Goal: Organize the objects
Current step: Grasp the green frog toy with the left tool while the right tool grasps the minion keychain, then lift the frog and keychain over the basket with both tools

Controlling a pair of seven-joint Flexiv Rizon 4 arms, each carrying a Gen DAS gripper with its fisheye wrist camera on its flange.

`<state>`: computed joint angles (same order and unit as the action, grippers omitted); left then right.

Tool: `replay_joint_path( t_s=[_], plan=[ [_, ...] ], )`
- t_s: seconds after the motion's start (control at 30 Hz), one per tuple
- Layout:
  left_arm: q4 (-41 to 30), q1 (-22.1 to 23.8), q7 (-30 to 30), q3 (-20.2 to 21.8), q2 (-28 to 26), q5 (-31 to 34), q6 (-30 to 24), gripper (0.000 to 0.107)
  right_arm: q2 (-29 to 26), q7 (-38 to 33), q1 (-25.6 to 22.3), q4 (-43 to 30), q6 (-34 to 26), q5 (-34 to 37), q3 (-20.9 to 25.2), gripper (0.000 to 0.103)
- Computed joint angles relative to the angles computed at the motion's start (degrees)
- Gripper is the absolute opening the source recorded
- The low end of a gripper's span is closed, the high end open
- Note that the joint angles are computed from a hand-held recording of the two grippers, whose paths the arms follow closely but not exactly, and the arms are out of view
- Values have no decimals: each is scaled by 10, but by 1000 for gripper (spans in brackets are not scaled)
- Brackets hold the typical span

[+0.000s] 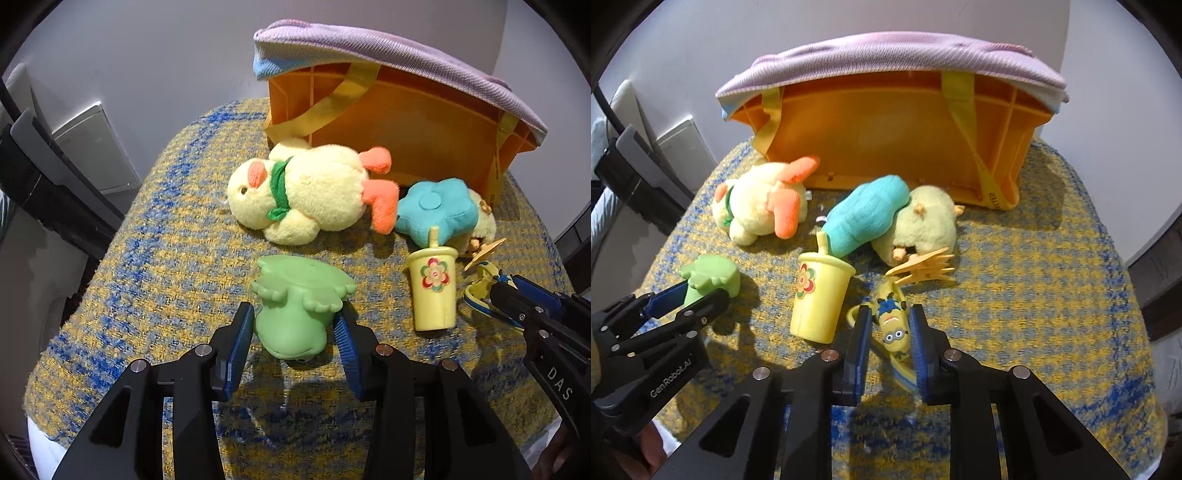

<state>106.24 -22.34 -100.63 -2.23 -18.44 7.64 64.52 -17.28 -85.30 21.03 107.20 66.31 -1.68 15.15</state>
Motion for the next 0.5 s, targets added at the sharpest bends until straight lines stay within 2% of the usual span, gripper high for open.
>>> replay_joint_path(
  t_s=[0.27, 0.37, 0.5],
  plan=[
    [-22, 7, 14, -8, 0, -10, -2, 43, 26, -26, -21, -5, -13, 43, 8, 21],
    [-25, -9, 5, -3, 16, -8, -14, 44, 33, -20, -16, -8, -11, 44, 4, 21],
    [-44, 1, 15, -12, 11, -11, -17, 44, 39, -21, -13, -17, -10, 47, 1, 21]
  ],
)
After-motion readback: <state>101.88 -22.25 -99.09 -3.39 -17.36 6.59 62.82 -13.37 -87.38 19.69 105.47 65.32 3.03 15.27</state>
